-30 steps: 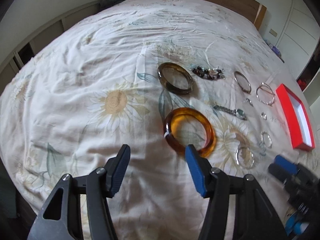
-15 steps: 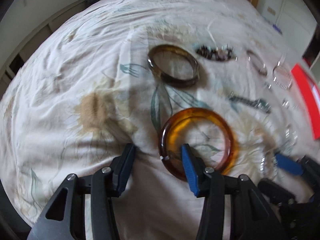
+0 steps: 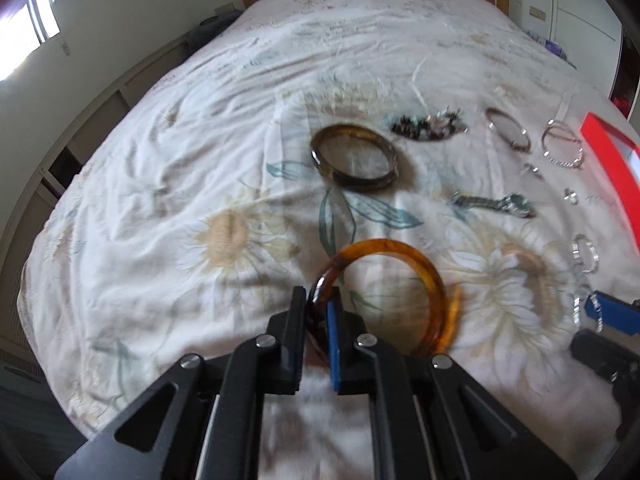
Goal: Organize jewelry
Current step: 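Grasp the amber bangle with the left tool while the right tool grasps the twisted silver bracelet, then carry both pieces over the red box and open both tools to drop them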
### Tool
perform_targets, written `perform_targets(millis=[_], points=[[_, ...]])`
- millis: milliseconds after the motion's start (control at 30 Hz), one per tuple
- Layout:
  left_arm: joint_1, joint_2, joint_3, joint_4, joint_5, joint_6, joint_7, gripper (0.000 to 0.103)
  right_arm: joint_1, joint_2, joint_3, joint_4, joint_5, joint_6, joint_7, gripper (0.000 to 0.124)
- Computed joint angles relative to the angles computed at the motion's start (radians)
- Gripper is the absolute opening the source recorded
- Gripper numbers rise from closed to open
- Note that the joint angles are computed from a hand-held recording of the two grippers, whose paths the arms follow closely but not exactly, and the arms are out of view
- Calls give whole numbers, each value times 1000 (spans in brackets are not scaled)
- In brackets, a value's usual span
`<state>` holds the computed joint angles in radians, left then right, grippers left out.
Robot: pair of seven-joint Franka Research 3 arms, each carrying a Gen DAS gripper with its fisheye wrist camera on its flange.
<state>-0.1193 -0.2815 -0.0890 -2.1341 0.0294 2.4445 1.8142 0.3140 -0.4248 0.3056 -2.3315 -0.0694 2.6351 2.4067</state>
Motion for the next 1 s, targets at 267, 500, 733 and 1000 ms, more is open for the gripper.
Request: perform_targets(millis=[267,500,733,1000], points=[[-75,-47,9,66,-135,-91,68,9,-77,-281,4,-119,-30,-126,60,41],[-187,47,-72,229,-263,-173,66,9,-202,-543,-82,-231,-44,-330,-39,41],[-281,239,-201,418,-266,-200,40,9,-304,-575,-200,-298,-7,-405,-234,41],[-370,422,-268,537,-13,-262,-53,9,-353,-503,-249,-301,45,-469,-441,41]])
